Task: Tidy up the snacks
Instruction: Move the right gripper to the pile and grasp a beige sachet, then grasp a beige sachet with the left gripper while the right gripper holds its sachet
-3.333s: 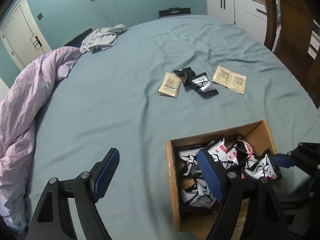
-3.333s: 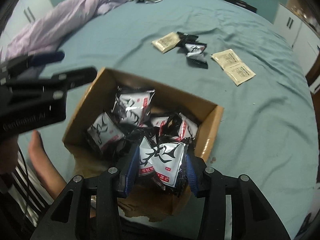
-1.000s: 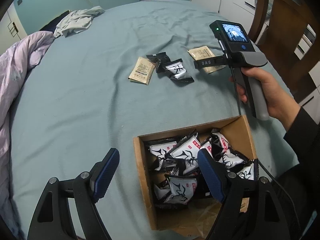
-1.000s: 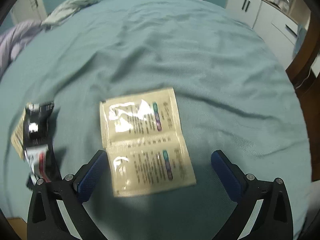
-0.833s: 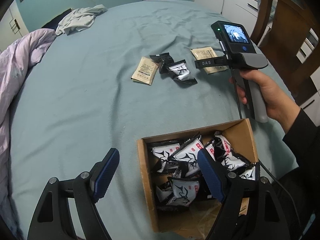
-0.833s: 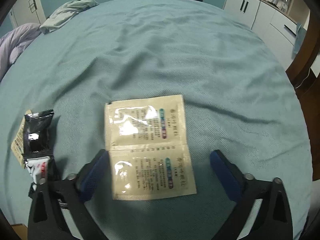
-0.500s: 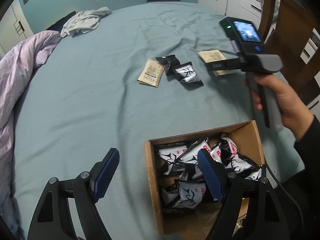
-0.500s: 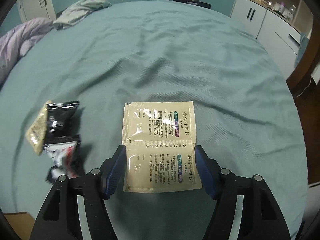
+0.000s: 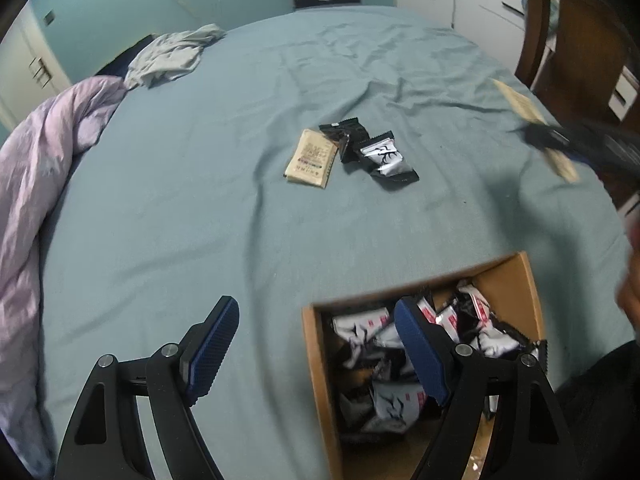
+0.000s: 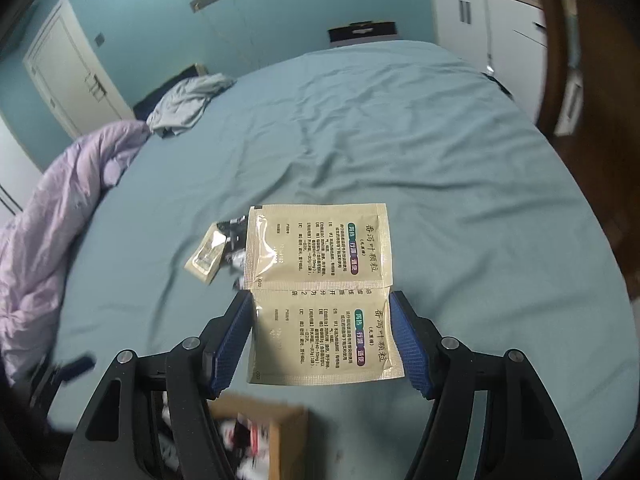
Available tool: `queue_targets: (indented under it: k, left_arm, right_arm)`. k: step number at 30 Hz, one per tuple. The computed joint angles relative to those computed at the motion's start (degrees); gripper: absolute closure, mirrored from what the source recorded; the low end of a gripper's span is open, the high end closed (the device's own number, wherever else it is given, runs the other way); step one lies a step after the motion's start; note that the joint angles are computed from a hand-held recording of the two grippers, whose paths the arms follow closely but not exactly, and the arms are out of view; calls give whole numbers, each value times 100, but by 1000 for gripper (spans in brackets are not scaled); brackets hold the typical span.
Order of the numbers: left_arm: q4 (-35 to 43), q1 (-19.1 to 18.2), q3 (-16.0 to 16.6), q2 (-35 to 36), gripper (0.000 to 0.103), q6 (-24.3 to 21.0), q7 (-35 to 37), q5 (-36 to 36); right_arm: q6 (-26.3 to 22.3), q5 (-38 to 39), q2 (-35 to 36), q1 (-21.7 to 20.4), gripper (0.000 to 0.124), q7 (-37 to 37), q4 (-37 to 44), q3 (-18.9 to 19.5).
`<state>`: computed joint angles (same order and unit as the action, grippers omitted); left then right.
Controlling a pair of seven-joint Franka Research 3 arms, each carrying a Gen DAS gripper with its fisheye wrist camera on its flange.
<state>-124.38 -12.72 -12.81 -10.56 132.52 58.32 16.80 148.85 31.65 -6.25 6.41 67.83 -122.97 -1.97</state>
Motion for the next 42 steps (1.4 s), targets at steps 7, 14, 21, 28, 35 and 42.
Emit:
queue_targets:
  k: [7,14,21,28,35,42]
  left_arm:
    - [1466,136,113,1373,22,-607,568,-9]
    - [3459,18,276,3123,22,-1749,743,465]
    - [4471,18,378,4098,14,-2057,908,193]
    - [4657,296,319,4246,28,-1738,888,-458]
    - [4024,228,319,3765,67,-1428,838,-358]
    - [2405,347,306,2264,71,-915,484,-287]
  right_arm:
    - [-75,454,-1522,-85,57,93,-1465,-247]
    - [-350,691,-1163,-3,57,188,-1192,-411]
    - [-1018,1008,-546,-172,57,114,-672,-456]
    - [-1297,1183,-295,-349,57,-28,-412,-390]
    - [-1054,1071,-319,-391,57,163,-484,-284]
    - [-642,929,-566,-294,57,304,-739,-228]
